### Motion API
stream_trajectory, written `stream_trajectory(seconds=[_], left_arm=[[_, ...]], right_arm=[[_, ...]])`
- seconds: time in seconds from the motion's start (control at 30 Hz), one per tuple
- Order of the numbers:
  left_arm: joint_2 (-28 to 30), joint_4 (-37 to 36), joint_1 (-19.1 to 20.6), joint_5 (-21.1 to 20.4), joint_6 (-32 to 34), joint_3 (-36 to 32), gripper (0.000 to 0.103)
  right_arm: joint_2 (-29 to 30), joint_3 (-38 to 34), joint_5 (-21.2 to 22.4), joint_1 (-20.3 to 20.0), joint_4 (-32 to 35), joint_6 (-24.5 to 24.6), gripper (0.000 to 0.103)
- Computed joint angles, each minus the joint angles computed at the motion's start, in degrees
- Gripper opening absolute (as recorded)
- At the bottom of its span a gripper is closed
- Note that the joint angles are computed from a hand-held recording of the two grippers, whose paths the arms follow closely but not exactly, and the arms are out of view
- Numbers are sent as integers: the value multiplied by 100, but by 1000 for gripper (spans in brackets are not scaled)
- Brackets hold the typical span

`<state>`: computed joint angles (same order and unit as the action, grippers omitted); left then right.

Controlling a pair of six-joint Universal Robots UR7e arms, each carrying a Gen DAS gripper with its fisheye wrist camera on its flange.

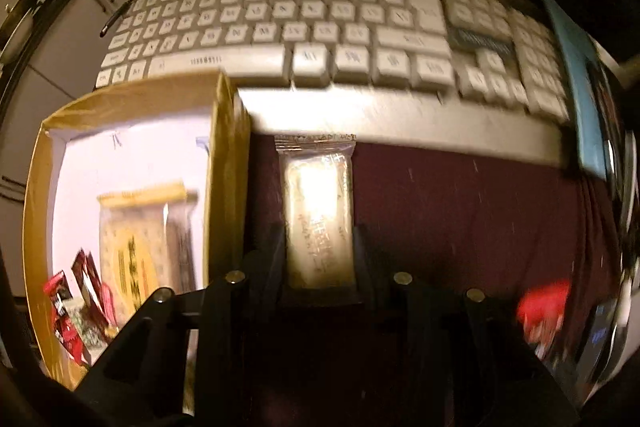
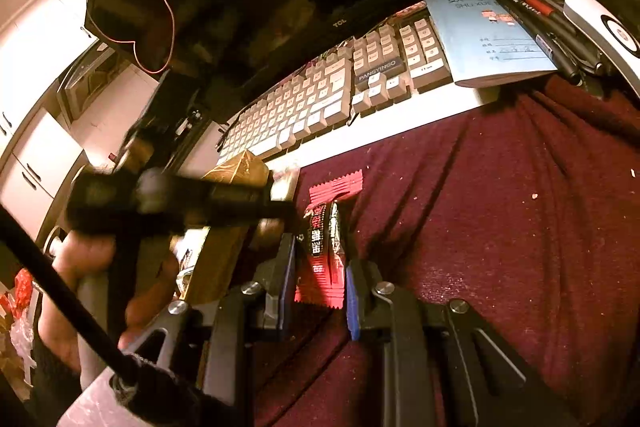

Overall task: Organize snacks
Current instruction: 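Grasp the cream cracker pack with the left tool, then carry the cracker pack with the left tool while the right tool carries red candies, drop both in tray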

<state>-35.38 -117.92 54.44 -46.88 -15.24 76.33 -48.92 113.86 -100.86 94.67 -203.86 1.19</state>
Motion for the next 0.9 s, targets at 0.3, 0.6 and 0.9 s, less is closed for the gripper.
stream_trajectory(seconds=[0.3, 0.6, 0.9], left_arm=[[-162, -891, -31, 5, 596, 533, 35], [-1887, -2987, -286, -1083, 1003, 2671, 35], [-3194, -3805, 165, -744, 865, 3217, 35]], right_arm=[[9, -12, -33, 17, 2, -2, 21], [-7, 3, 124, -5, 30, -68, 21], [178, -796, 226, 609, 1505, -589, 20]])
